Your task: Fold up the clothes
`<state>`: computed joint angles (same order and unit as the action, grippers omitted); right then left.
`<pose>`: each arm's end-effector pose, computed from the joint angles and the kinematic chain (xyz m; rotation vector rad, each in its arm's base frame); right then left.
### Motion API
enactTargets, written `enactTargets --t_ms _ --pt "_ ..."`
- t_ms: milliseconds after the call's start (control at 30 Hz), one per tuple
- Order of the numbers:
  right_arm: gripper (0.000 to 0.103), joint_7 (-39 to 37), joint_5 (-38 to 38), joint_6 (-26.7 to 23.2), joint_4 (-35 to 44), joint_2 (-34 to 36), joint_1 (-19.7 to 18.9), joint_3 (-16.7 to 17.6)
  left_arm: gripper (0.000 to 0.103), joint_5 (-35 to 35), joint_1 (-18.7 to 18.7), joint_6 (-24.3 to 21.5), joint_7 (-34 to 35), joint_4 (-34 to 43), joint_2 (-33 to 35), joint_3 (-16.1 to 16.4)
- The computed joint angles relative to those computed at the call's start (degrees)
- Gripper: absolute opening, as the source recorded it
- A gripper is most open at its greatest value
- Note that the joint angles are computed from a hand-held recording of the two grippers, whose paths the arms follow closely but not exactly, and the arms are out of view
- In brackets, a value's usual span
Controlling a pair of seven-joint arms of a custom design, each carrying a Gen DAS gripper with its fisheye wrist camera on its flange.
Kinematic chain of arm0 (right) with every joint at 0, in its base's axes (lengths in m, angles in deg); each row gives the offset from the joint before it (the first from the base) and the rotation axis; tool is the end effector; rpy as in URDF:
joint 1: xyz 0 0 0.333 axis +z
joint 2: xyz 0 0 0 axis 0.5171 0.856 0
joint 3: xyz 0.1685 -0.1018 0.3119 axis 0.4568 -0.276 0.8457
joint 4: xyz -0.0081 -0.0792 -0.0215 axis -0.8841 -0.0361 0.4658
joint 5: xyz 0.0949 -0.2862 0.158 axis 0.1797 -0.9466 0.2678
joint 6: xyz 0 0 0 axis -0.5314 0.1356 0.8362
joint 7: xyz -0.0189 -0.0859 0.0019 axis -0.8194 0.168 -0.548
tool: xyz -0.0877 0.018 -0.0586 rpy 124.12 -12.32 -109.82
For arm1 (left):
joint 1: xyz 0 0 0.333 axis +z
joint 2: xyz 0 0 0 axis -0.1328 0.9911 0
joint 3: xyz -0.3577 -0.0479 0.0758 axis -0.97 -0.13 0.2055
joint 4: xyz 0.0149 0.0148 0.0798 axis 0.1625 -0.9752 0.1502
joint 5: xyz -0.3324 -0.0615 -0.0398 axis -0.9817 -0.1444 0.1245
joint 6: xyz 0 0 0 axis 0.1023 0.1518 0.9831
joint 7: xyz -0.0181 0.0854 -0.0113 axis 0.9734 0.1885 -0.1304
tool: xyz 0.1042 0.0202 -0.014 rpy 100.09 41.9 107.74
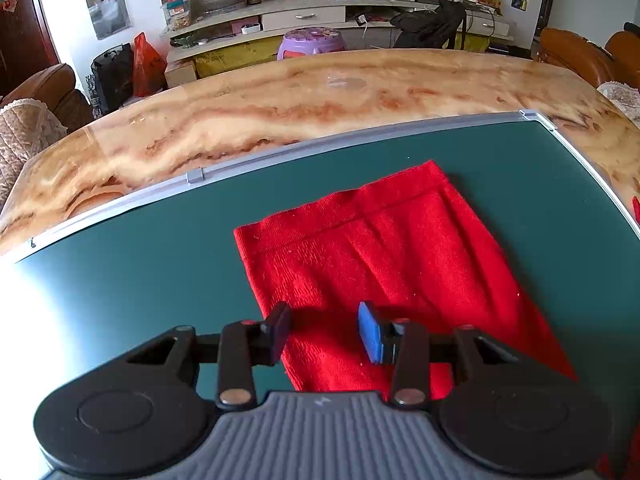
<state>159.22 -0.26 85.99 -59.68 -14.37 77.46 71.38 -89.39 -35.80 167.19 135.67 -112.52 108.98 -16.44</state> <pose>0.3280 0.5047 0.4177 -1.9151 1.9728 -0.2028 0.5531 -0.3795 0.3707 -1.0972 2.5904 -0.7169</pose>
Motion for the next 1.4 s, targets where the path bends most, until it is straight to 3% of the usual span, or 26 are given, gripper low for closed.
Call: enactTargets --t_ms 133,300,533,633,700,800,967,1067,1167,1233,1400 --pt "0.003 5.8 -3.7 -1.9 -0.9 -2.6 1.8 -0.8 0.045 -0.5 0.7 -0.2 0.6 0.1 0.1 -0.7" --pt "0.003 10.9 -5.2 -6.2 -2.2 -5.5 2.2 0.9 0.046 -0.5 0.2 0.1 0.5 0.1 0.1 -0.2" --pt "0.004 11.3 -2.2 -7.3 -3.9 -4.2 0.8 2.7 0.049 0.0 -0.7 0.3 -0.6 0.2 0.2 1.0" --pt "0.004 9.2 0.5 -6.7 -3.8 -2.5 0.2 3.0 0.063 0.6 -1.8 0.4 -2.1 0.3 0.3 2.5" --pt "0.004 7.7 1.0 -6.3 -3.1 -1.8 0.4 3.0 0.069 -0.5 0.2 -0.2 -1.7 0.9 0.7 0.8" --pt "0.004 10.0 -2.4 -3.5 -3.6 -2.4 2.0 1.8 0.069 -0.4 0.4 0.5 -1.3 0.7 0.8 0.6" --pt "0.004 16.6 -8.7 -7.2 -2.5 -4.5 4.8 1.5 0.069 1.3 -1.8 1.6 -2.3 0.2 0.6 3.0" --pt "0.004 16.6 -9.5 -8.9 -1.8 -4.4 4.7 2.3 0.069 1.2 -1.2 1.6 -2.1 0.2 0.7 2.4" --pt "0.011 12.4 -4.5 -10.5 -1.0 -3.2 3.1 3.3 0.069 1.0 -1.0 1.3 -1.9 0.6 0.9 2.1" --pt "0.029 10.2 -0.3 -11.8 -0.5 -1.9 2.0 3.4 0.069 1.1 -1.1 1.3 -2.0 0.6 0.9 2.2" --pt "0.031 17.5 -6.5 -9.9 -2.8 -3.2 1.9 -0.1 0.071 1.9 -2.3 1.6 -2.8 0.5 0.9 3.6"
